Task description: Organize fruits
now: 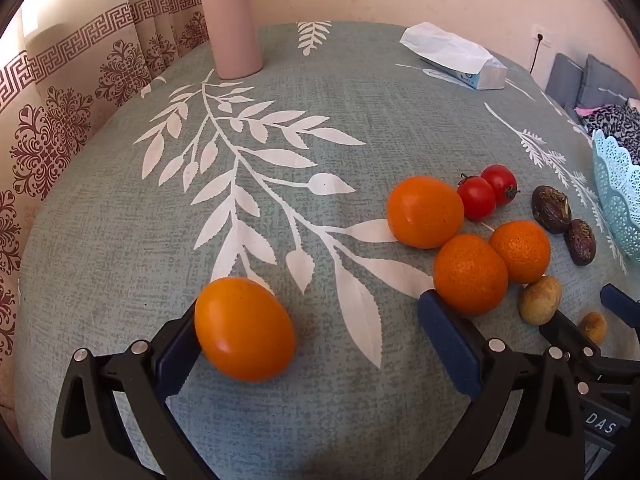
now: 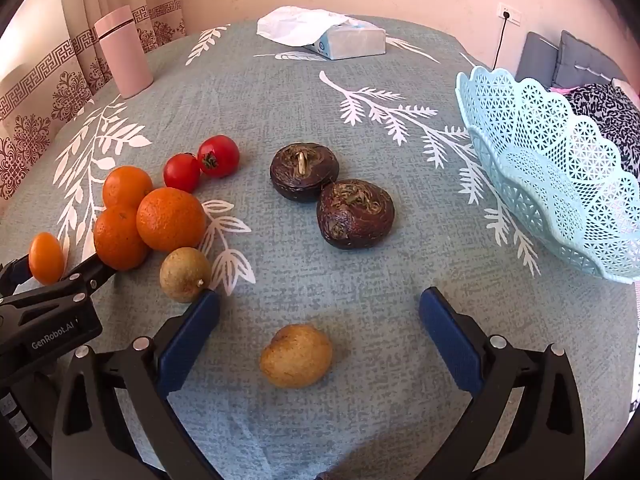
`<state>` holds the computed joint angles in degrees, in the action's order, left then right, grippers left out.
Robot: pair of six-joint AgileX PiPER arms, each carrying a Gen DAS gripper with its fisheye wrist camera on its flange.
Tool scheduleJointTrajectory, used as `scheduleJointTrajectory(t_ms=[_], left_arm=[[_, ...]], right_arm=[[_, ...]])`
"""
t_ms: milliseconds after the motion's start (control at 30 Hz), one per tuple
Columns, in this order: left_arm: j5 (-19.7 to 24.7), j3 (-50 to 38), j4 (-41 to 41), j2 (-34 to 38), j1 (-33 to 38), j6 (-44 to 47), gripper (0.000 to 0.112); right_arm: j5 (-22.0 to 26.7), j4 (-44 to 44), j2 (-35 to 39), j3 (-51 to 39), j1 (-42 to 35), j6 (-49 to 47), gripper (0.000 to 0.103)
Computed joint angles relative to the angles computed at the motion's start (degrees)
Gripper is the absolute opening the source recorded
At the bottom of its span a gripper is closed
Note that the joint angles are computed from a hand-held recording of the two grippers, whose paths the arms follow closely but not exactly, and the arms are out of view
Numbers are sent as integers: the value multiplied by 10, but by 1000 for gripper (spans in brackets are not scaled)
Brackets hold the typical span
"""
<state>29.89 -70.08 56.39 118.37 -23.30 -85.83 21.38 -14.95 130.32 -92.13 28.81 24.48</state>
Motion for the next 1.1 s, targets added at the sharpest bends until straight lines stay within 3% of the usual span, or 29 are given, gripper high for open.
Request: scheduleJointTrajectory(t_ms=[1100], left_arm=[[-3, 5, 26, 1, -9, -36, 98]], right_arm=[[-8, 2, 1, 1, -2, -7, 101]])
